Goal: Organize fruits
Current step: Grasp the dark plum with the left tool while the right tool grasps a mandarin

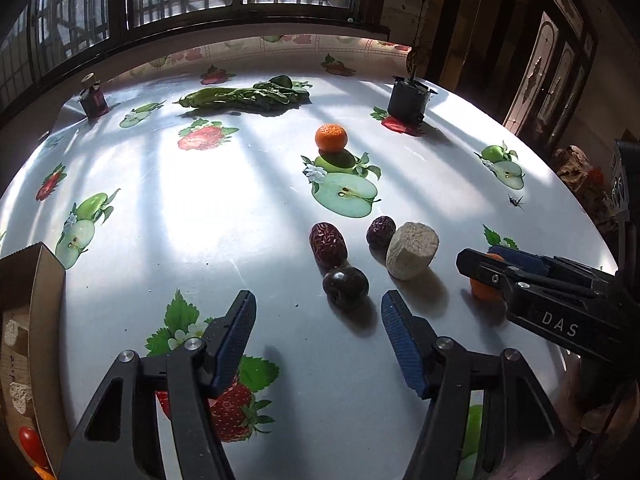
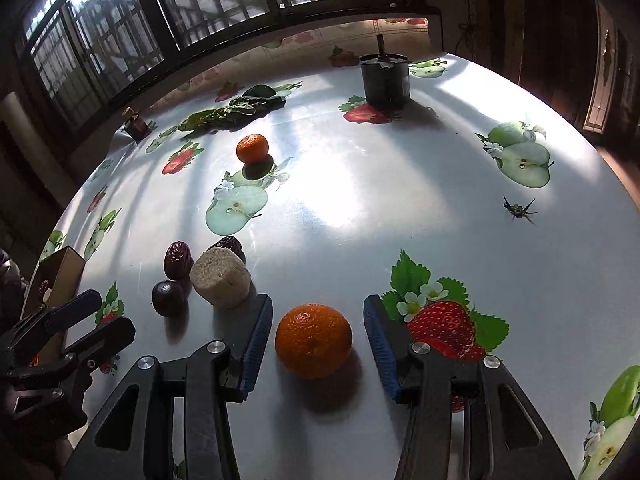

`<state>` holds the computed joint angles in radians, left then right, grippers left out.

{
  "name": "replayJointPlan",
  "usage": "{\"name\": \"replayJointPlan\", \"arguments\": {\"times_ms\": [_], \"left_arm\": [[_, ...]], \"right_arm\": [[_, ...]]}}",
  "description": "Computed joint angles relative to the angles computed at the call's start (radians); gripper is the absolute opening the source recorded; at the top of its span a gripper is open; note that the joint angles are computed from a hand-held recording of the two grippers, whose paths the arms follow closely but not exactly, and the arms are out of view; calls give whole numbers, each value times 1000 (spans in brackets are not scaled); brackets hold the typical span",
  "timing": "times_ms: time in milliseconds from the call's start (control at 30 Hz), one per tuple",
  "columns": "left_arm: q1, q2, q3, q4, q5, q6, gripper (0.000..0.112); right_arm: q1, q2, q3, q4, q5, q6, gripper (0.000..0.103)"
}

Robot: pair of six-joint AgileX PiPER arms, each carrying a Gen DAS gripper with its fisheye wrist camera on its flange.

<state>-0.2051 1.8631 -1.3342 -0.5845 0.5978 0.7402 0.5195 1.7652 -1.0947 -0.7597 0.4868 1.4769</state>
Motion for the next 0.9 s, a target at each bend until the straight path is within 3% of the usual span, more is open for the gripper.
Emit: {"name": "replayJointPlan", "arguments": {"times_ms": [133, 267, 333, 400, 633, 700, 900], "left_arm": [[-19, 60, -53, -21, 20, -3, 59], [-40, 61, -36, -33, -23, 23, 54], [-37, 61, -34, -44, -29, 30, 46], [-21, 67, -41, -75, -13, 54, 24], [10, 59, -19, -171, 11, 125, 23], [14, 53, -10, -185, 13, 141, 23], [5, 28, 25, -174, -27, 138, 23]], "right_arm": [[8, 5, -4, -21, 13, 13, 49], [20, 8, -7, -28, 30, 18, 49], [29, 13, -13, -32, 46, 18, 49], [43, 18, -20, -40, 71, 25, 49], [93, 44, -54, -66, 161, 42, 49], [97, 44, -53, -72, 164, 49, 38], [99, 41, -45, -88, 159, 76, 37]]}}
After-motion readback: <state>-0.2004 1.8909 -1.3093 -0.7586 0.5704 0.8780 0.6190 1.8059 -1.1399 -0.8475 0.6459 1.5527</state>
